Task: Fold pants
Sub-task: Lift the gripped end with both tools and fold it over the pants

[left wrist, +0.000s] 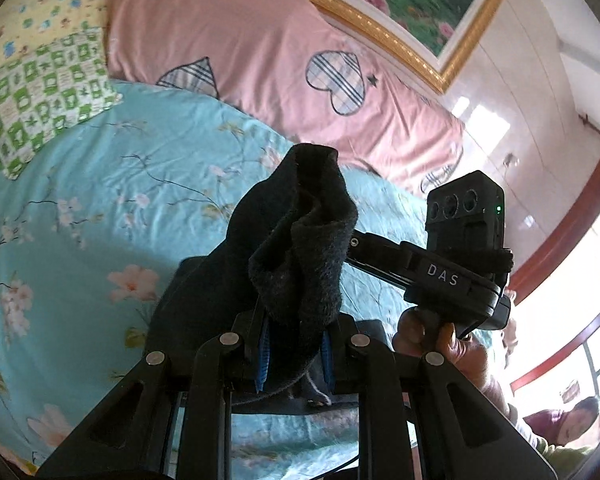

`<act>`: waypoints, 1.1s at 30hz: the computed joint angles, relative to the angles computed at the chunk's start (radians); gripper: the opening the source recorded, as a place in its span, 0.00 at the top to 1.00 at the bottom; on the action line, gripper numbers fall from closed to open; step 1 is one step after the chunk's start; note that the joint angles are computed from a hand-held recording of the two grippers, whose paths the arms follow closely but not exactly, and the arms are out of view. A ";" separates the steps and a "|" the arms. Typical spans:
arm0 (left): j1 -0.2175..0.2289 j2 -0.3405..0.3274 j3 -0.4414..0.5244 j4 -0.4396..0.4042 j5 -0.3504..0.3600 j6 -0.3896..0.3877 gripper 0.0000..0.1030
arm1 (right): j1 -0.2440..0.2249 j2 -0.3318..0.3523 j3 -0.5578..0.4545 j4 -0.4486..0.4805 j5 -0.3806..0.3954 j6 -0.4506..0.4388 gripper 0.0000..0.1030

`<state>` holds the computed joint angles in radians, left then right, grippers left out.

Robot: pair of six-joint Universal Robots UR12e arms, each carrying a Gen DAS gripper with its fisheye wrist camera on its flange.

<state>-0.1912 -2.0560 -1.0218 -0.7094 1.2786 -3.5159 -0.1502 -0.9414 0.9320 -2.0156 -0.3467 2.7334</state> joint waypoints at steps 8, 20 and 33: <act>-0.035 -0.031 0.057 -0.074 0.002 0.054 0.81 | -0.036 -0.019 0.081 -0.125 0.041 0.101 0.80; -0.085 -0.092 0.142 -0.184 0.040 0.146 0.81 | -0.081 -0.029 0.168 -0.245 0.038 0.218 0.80; -0.116 -0.121 0.164 -0.244 0.063 0.221 0.81 | -0.107 -0.051 0.241 -0.276 -0.013 0.261 0.80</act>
<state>-0.3070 -2.1767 -0.8578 -0.9536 1.3419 -3.2951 -0.2576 -0.9920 1.1729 -2.2915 -0.3599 2.9943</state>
